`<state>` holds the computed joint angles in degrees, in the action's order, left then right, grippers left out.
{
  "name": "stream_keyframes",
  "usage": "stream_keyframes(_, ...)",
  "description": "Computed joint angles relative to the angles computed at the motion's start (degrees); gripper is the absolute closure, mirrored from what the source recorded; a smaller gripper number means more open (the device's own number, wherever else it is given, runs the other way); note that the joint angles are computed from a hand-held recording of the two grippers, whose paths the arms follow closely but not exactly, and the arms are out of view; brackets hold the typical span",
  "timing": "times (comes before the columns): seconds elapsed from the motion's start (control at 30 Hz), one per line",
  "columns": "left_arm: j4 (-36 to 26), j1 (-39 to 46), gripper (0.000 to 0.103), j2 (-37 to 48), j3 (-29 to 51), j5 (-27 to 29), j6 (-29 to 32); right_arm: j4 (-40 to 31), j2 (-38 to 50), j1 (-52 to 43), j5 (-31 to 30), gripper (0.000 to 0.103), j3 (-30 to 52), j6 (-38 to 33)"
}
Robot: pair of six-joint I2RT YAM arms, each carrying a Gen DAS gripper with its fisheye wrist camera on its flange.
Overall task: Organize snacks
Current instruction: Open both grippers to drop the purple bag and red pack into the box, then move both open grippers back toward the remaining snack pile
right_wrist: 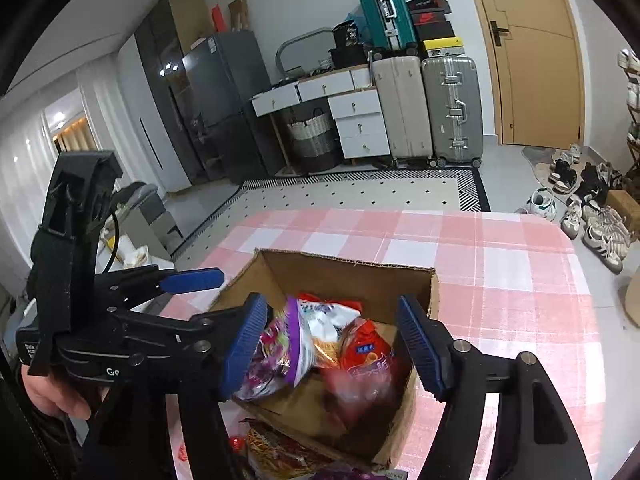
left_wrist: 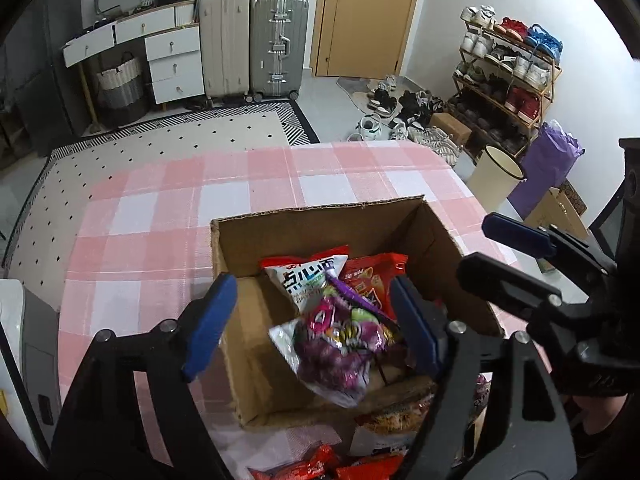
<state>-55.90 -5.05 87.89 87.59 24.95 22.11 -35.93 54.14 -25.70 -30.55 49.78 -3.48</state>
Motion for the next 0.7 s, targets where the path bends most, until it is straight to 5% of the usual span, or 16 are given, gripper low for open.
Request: stream_keyframes(0.7,-10.8,10.9,0.021,-15.7,-2.1,5.3,6.9,-20.1,-15.9,-13.2,-7.7,0.026,5.7,-5.4)
